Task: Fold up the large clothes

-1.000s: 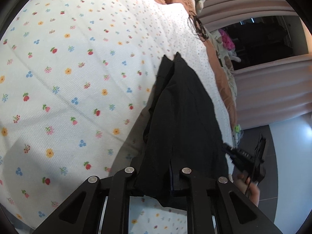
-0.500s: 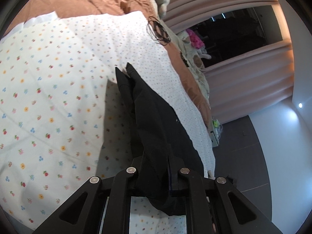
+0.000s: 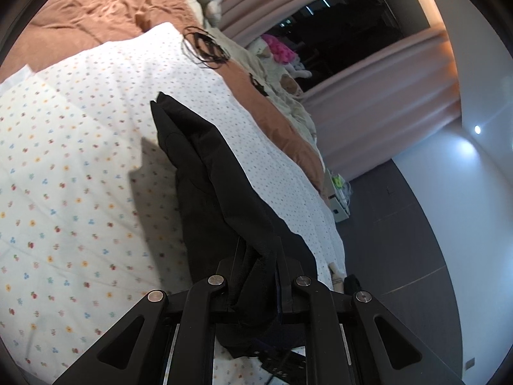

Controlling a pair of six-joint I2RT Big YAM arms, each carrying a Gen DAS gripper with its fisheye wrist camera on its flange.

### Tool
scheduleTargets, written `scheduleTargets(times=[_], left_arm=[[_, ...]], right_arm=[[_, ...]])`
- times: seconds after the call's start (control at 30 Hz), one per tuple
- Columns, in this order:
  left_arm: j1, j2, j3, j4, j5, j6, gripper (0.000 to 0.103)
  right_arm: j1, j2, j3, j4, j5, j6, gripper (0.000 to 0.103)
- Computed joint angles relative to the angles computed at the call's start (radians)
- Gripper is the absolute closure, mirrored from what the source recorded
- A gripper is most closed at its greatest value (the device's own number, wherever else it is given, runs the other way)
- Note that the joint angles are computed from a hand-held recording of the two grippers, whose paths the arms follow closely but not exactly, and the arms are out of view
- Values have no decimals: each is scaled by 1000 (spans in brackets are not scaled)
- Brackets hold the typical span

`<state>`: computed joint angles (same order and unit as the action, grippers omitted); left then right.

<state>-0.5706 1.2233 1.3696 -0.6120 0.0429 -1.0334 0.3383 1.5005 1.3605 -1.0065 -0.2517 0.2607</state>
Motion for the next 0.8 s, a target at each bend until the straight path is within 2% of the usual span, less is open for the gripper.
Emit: scheduleTargets(times=[0.1, 0.3, 0.4, 0.6, 0.8], left_arm=[[-27, 42, 70, -23, -8, 26, 91], [-82, 146, 249, -90, -19, 93, 91], [-111, 214, 354, -128, -16, 125, 91], [-167, 373, 581, -226, -4, 185, 91], [-216, 570, 840, -352, 32, 221, 91]], right_arm=[[-14, 12, -5, 19, -33, -5, 79], [-91, -36, -33, 25, -170, -13, 79], [-136, -73, -57, 37, -181, -8, 79], [-276, -150, -85, 57, -233, -11, 79], [-431, -223, -137, 69, -283, -3, 79]])
